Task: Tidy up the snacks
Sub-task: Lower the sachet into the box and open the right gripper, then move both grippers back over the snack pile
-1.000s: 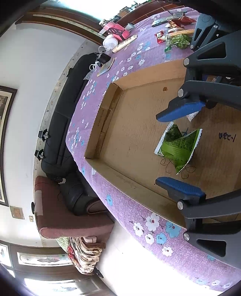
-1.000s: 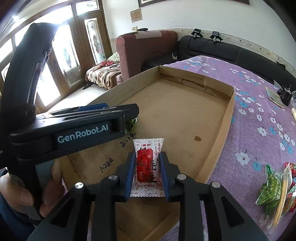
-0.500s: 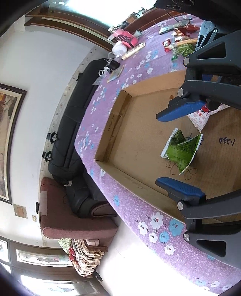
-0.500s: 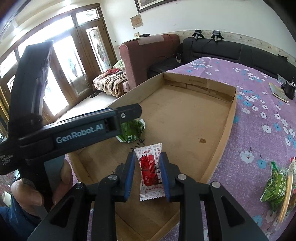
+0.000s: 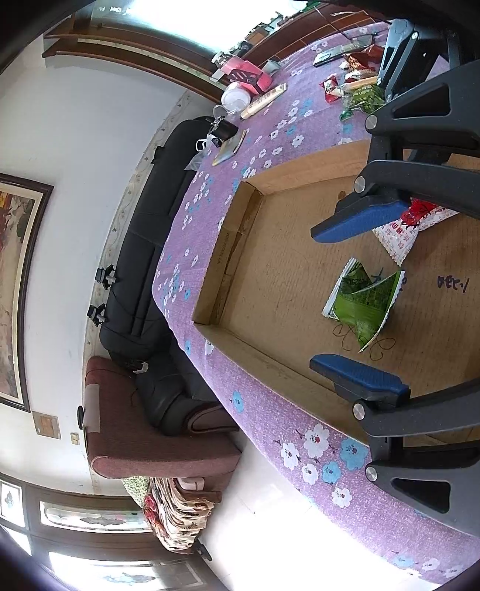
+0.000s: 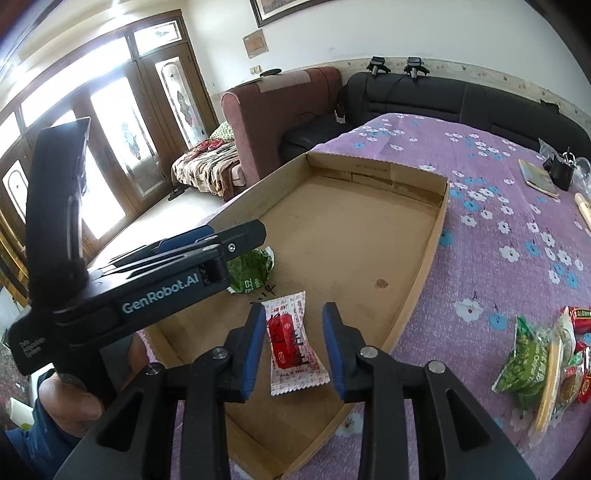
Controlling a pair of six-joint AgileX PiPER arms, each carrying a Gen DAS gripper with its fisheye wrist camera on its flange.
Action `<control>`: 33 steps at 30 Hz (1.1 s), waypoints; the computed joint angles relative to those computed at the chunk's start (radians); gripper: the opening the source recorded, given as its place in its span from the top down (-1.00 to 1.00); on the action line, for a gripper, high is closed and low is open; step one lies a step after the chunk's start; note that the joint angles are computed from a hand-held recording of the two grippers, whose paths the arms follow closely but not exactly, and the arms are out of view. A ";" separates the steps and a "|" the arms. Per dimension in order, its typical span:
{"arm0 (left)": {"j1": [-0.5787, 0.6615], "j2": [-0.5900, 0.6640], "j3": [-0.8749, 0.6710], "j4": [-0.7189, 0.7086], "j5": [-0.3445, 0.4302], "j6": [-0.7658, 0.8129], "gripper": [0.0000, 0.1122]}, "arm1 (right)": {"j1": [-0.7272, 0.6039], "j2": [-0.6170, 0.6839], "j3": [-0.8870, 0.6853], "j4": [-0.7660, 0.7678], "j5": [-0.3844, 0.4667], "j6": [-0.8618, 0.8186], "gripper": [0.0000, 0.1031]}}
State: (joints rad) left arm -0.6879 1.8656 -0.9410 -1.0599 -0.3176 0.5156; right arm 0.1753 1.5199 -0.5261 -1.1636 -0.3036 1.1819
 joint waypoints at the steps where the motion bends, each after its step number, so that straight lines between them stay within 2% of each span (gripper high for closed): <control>1: 0.000 0.001 -0.001 0.000 0.002 0.002 -0.19 | -0.010 -0.006 0.000 -0.049 -0.004 0.050 0.40; 6: -0.003 0.001 0.002 0.015 -0.011 -0.020 -0.19 | -0.124 -0.042 0.001 -0.355 -0.089 0.348 0.40; 8: -0.003 -0.002 0.007 0.039 -0.013 -0.044 -0.19 | -0.182 -0.062 0.012 -0.410 -0.129 0.384 0.40; 14: -0.054 0.002 -0.008 -0.127 -0.065 0.132 -0.18 | -0.393 -0.106 0.053 -0.477 -0.225 0.357 0.39; 17: -0.081 0.003 -0.019 -0.212 -0.081 0.226 -0.18 | -0.528 -0.096 0.056 -0.497 -0.299 0.324 0.39; 24: -0.159 -0.030 -0.051 -0.405 -0.063 0.430 -0.18 | -0.776 -0.057 0.048 -0.469 -0.428 0.168 0.38; 26: -0.196 -0.033 -0.079 -0.480 -0.074 0.523 -0.18 | -0.816 -0.042 0.043 -0.457 -0.444 0.139 0.38; 29: -0.256 -0.025 -0.136 -0.588 -0.096 0.666 -0.29 | -0.854 0.001 0.016 -0.487 -0.468 0.135 0.38; 33: -0.310 -0.003 -0.189 -0.648 -0.109 0.746 -0.30 | -0.826 0.014 -0.017 -0.557 -0.380 0.239 0.38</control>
State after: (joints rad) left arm -0.9978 1.8623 -1.1303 -1.7080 -0.4263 1.2612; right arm -0.6509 1.5341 -0.5433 -1.7202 -0.6840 1.4213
